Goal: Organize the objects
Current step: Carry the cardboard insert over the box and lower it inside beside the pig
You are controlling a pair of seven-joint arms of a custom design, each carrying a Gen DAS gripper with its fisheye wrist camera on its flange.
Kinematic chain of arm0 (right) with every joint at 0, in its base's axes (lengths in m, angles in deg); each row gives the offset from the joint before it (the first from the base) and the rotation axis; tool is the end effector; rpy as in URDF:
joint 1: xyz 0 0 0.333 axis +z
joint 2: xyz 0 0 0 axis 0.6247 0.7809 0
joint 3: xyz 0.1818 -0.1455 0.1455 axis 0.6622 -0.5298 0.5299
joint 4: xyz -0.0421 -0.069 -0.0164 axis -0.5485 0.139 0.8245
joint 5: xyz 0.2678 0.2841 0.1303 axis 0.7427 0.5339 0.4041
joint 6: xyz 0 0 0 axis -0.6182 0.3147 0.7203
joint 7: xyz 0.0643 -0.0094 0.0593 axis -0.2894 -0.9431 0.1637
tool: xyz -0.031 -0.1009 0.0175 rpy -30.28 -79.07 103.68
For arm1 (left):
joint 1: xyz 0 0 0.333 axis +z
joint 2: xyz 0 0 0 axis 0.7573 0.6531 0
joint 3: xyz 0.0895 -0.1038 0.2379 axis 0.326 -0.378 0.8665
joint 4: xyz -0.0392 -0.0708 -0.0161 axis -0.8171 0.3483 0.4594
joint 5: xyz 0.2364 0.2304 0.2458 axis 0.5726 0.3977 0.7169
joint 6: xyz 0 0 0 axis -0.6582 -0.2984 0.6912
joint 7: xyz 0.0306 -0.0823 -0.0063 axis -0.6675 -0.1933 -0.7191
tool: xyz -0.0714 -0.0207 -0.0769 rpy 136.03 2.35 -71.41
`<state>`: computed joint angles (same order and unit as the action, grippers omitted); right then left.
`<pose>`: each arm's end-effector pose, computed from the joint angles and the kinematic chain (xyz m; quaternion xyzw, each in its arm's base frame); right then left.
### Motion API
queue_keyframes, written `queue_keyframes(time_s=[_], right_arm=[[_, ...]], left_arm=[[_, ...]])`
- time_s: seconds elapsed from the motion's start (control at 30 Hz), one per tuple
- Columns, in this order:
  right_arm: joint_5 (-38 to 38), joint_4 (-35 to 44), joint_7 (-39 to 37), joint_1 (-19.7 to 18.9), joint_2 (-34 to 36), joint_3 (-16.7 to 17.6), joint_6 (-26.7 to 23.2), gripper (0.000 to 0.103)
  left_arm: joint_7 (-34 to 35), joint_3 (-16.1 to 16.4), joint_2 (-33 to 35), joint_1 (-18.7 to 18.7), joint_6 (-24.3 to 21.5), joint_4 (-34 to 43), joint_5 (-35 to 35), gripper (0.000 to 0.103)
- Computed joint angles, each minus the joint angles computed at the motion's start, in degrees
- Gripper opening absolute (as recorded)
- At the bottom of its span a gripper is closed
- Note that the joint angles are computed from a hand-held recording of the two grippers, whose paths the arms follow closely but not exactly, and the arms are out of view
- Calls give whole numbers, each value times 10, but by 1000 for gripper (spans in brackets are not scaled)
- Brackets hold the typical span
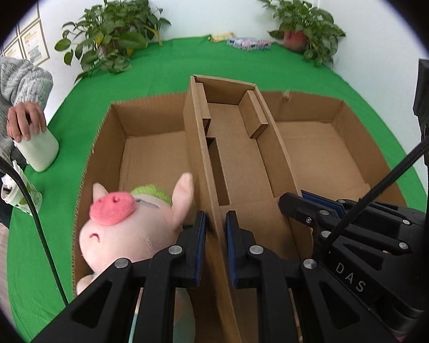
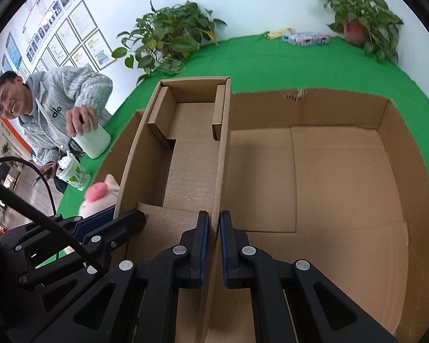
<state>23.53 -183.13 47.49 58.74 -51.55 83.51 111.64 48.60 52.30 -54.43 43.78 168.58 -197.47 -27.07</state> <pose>0.5613 0.2755 0.4009 -0.7133 0.6252 -0.0799 0.3065 0.4420 -0.1685 0.4061 -0.7167 0.6347 -0.2123 0.1961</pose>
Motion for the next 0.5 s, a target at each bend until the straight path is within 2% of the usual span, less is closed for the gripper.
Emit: queue_keyframes(time_s=[0.17,0.23,0.3,0.37,0.5], right_arm=[[-12,12,17,4,39,-1,1,5],[-25,8,28,8,41,-3,4,5],[-10,4,13,1,41,5,8,5],[-21,6,23,6,44,2,11,5],[-39,9,47,15,40,0,1,6]], left_arm=[[6,1,11,-1,-10,3,1,14],[15,15,-4,-12,1,-9,-19,14],[27,23,-28,-19,16,-27,-35,14],[21,13,-57,-8,18,-44,-28,14],[25,14,-128,-5,21,-87,-35,14]])
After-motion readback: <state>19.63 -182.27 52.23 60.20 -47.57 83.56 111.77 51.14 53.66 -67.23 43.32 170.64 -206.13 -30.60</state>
